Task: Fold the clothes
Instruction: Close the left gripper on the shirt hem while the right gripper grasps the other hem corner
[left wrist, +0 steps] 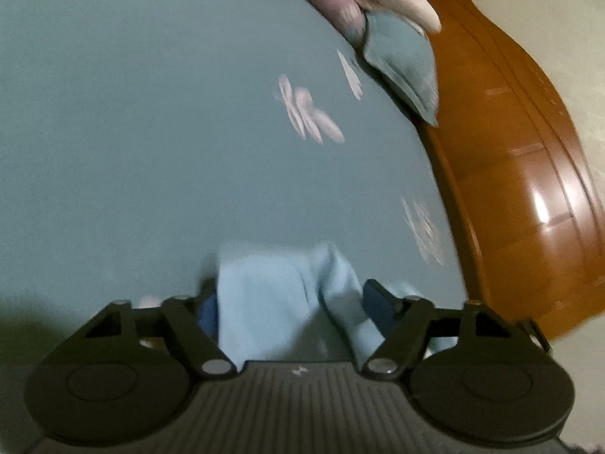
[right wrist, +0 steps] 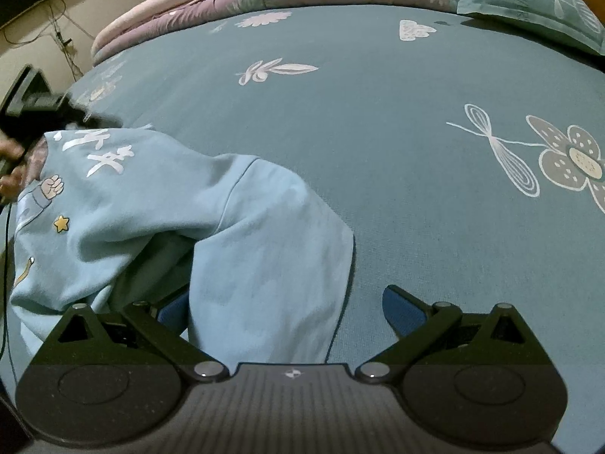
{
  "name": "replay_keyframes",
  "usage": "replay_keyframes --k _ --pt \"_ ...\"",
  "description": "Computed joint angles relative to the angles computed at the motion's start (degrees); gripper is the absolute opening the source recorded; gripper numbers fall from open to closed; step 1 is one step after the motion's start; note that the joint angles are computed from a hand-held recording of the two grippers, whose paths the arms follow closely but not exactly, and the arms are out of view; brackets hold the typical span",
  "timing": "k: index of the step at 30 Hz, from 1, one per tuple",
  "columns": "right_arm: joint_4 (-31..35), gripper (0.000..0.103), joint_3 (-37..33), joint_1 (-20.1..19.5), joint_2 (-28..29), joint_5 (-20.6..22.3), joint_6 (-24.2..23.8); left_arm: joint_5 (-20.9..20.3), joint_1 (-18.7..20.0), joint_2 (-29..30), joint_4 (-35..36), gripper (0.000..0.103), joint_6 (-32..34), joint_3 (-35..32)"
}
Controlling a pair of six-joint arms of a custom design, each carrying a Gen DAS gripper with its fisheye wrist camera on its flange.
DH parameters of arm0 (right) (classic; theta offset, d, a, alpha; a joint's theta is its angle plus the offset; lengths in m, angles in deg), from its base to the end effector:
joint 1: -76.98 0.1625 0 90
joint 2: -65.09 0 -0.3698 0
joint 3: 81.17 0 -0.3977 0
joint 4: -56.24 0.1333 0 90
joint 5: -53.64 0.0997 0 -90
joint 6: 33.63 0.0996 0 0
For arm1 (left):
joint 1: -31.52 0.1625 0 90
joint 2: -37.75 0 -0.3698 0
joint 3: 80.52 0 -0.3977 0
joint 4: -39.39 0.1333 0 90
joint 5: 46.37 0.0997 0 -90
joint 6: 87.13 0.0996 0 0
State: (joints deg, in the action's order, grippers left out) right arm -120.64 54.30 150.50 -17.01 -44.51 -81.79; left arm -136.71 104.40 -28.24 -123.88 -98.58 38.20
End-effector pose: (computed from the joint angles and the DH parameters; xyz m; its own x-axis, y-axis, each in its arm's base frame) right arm -0.0065 -0.4420 0.1825 -0.7946 -0.3583 0.4902 -0.5329 0.7985 -0.2802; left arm -0.0261 -0.5357 0.1255 -0.9908 0.1128 0.0751 0.0806 0.9360 -0.3428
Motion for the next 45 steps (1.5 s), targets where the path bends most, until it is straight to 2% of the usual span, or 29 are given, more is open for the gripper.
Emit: replay_keyframes --k 2,4,6,8,9,10,11,13,15,16,18,20,21,24,25,27,32,34,36,37,39,40,41,42,44,45 --pt "-0.7 0.103 0.4 -1.0 -0.1 1.6 -0.5 -2.5 1.2 -1.2 -2.3 0.068 -0.4 2.5" --pt "-1.1 0.103 0.2 -1.5 0.4 2.7 -0.7 -3.4 2.0 -1.3 -3.8 0.053 -0.7 3.4" --pt "-0.7 0.103 -0.4 -1.6 0.8 3.2 -0.6 -3.6 2.4 0.8 -4.6 0.046 -1.9 1.7" --pt "0.2 0.103 -1.5 -1.2 1.5 2.9 0.1 -2.7 2.4 2.6 -4.6 0.029 -2.6 0.1" --pt "0.8 0.103 -2.0 -0.9 1.7 2.6 0.6 -1.7 2.1 3.4 -4.1 0.016 -3.6 -0.7" --pt "1.5 0.103 -2.6 -0.6 1.9 2.3 1.1 -0.7 1.8 4.0 -3.7 0.009 -4.3 -1.2" --pt "3.1 0.103 -3.3 -0.1 1.7 1.7 2.2 0.4 1.3 3.7 -3.2 0.008 -4.2 -0.9" --pt "7.7 0.103 -3.9 -0.2 -0.4 3.1 3.3 2.6 0.3 2.7 -2.9 0.008 -2.7 0.2" --pt "12.8 0.103 -5.1 -1.4 -2.1 8.1 3.2 4.2 -0.5 1.8 -2.6 0.008 -1.9 1.2" --pt "15.4 0.103 -6.5 -2.1 -2.1 10.2 3.8 4.9 -0.8 1.7 -2.5 0.008 -1.6 1.3" --pt "19.6 0.103 -9.7 -3.0 -0.6 11.3 6.6 7.0 -2.0 1.7 -1.5 0.009 -0.9 1.0" --pt "26.4 0.103 -13.8 -5.0 1.1 13.6 10.5 9.2 -3.2 2.1 -0.8 0.009 -0.4 0.6" --pt "28.5 0.103 -14.1 -6.5 0.5 16.6 11.7 10.1 -3.7 2.2 -0.9 0.009 -0.9 0.7" --pt "40.9 0.103 -17.2 -10.9 0.1 25.7 15.7 11.5 -4.3 2.4 -2.0 0.009 -2.0 1.3" --pt "42.6 0.103 -17.8 -11.5 0.7 26.9 15.0 11.4 -4.2 2.3 -2.3 0.009 -2.3 1.5" --pt "42.5 0.103 -19.2 -10.6 2.9 27.5 12.9 11.1 -3.9 2.1 -2.7 0.009 -2.9 1.8" --pt "42.7 0.103 -24.9 -7.4 9.5 27.8 14.8 11.9 -4.2 2.0 -2.9 0.009 -3.5 2.2" --pt "45.5 0.103 -25.4 -7.3 9.3 26.6 13.7 12.9 -4.7 1.8 -2.8 0.009 -3.4 2.5" --pt "48.5 0.101 -24.4 -8.3 7.6 26.5 10.4 13.2 -4.9 1.7 -3.2 0.009 -3.2 2.8" --pt "50.0 0.097 -23.9 -8.9 6.7 26.4 8.7 12.9 -4.7 1.8 -3.5 0.009 -3.0 2.8" --pt "49.4 0.085 -24.2 -9.1 6.9 26.1 9.8 12.0 -4.1 1.9 -4.2 0.009 -3.0 2.8" --pt "48.9 0.073 -24.9 -9.2 7.4 26.4 12.1 11.8 -4.0 2.1 -4.7 0.009 -3.0 2.9" --pt "48.1 0.056 -25.7 -9.2 8.4 26.5 14.5 11.6 -3.8 2.2 -5.1 0.009 -3.1 3.0" --pt "46.9 0.047 -26.4 -9.2 9.5 26.1 16.5 11.5 -3.8 2.3 -5.6 0.009 -3.2 3.1" --pt "45.4 0.016 -26.6 -8.8 10.6 25.0 17.7 12.4 -4.3 2.3 -6.2 0.009 -3.4 3.4" --pt "44.6 0.012 -26.6 -8.6 11.1 24.4 18.2 13.0 -4.7 2.2 -6.3 0.009 -3.4 3.6"
